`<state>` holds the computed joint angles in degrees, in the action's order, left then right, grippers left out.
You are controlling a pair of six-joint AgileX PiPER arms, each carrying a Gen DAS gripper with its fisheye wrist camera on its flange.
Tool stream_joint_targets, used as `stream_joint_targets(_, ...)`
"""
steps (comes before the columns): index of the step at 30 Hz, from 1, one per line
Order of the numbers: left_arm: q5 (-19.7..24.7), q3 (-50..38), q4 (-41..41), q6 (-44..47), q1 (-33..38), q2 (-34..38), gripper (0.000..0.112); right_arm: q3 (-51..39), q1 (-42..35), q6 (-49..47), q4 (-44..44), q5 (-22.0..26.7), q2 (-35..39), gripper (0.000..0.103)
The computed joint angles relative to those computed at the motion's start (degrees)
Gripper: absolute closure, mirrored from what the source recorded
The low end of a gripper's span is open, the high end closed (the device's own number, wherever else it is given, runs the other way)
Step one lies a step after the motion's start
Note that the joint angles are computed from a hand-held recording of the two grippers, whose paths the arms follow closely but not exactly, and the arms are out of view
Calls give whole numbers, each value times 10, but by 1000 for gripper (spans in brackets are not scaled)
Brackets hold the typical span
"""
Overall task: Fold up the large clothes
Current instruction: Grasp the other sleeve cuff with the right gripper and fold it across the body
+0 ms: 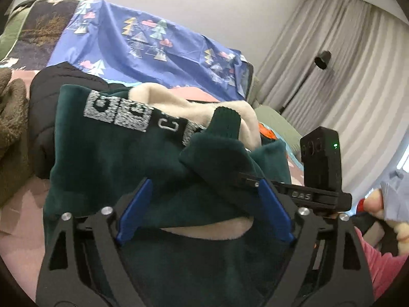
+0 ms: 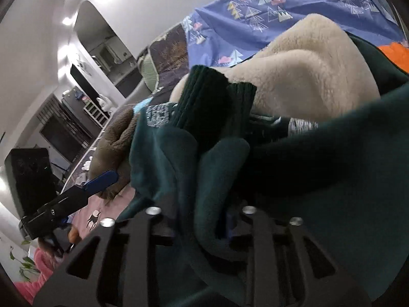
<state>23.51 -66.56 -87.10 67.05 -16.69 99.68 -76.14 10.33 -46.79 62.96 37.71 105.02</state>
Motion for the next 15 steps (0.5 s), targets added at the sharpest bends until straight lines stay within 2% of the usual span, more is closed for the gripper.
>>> stream_joint_targets(2, 3, -19, 22, -24, -4, 17, 23, 11, 0, -12, -4, -10, -17, 62)
stream_joint_targets(6, 18, -47, 24, -43, -9, 44, 22, 36, -6, -23, 0, -17, -35, 62)
stream_joint_targets(11, 19, -51, 33, -47, -17, 45, 20, 68, -14, -48, 22, -17, -56, 62)
stream_joint_targets(15, 21, -54, 34, -52, -12, 45, 19, 73, 17, -65, 19, -46, -60, 62)
